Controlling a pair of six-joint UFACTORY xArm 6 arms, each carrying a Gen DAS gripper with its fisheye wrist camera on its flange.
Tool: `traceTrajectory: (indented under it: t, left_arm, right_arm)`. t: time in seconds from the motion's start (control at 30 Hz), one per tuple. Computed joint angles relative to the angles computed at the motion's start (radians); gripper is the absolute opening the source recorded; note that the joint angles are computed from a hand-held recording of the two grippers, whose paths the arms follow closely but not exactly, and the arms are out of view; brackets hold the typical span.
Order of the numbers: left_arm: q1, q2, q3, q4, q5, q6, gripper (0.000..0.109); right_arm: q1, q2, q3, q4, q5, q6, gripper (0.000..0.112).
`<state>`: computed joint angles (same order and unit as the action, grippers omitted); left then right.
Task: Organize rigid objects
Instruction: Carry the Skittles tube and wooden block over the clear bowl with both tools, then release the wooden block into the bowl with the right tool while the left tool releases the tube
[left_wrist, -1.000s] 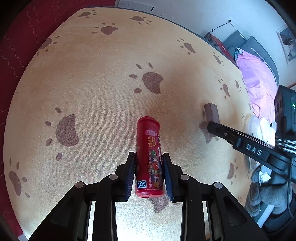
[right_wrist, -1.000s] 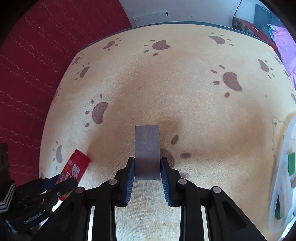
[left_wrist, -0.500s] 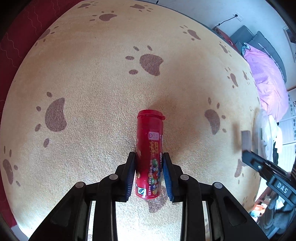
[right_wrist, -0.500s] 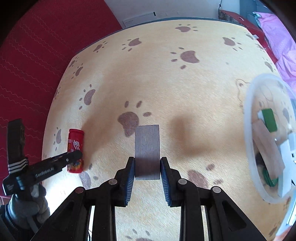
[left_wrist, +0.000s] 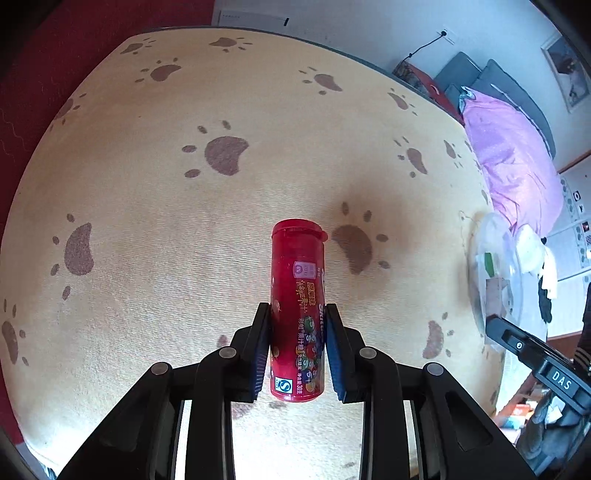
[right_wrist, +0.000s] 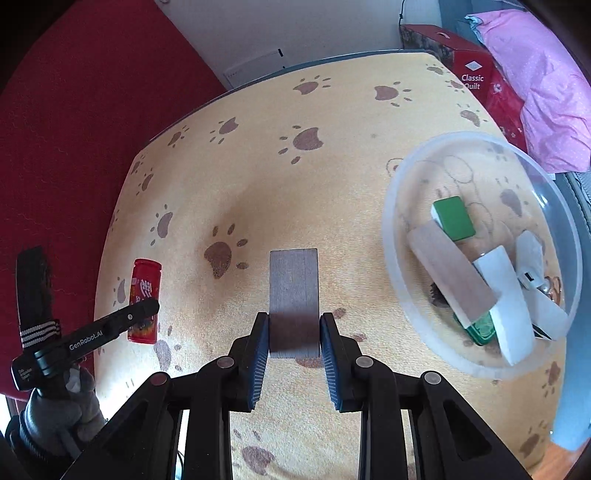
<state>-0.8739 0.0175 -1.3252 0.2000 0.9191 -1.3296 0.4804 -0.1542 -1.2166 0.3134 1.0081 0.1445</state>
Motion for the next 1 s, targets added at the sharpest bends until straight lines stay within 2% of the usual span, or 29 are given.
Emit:
traceTrajectory:
  t: [0.33, 0.7, 0.83, 1.0]
  left_arm:
    - [-0.053, 0.153, -0.240, 0.006, 0.058, 0.040, 0.029]
    - [-0.094, 0.333, -0.516, 0.003, 0.149, 0.097, 0.029]
    - [-0.106, 0.413, -0.640, -0.006, 0.194, 0.129, 0.029]
    - [-0.116, 0.522, -0.813, -0.018, 0.255, 0.172, 0.029]
  right_arm:
    - [-0.134, -0.057, 0.057, -0.009, -0.043, 0.017, 0.029]
    - [-0.255, -0.030, 0.056, -0.014, -0.092, -0.016, 0.029]
    - [-0.287, -0.003, 0.050, -0.003, -0.098, -0.031, 0.038]
    - [-0.318, -0.035, 0.094, 0.026, -0.100, -0.064, 0.038]
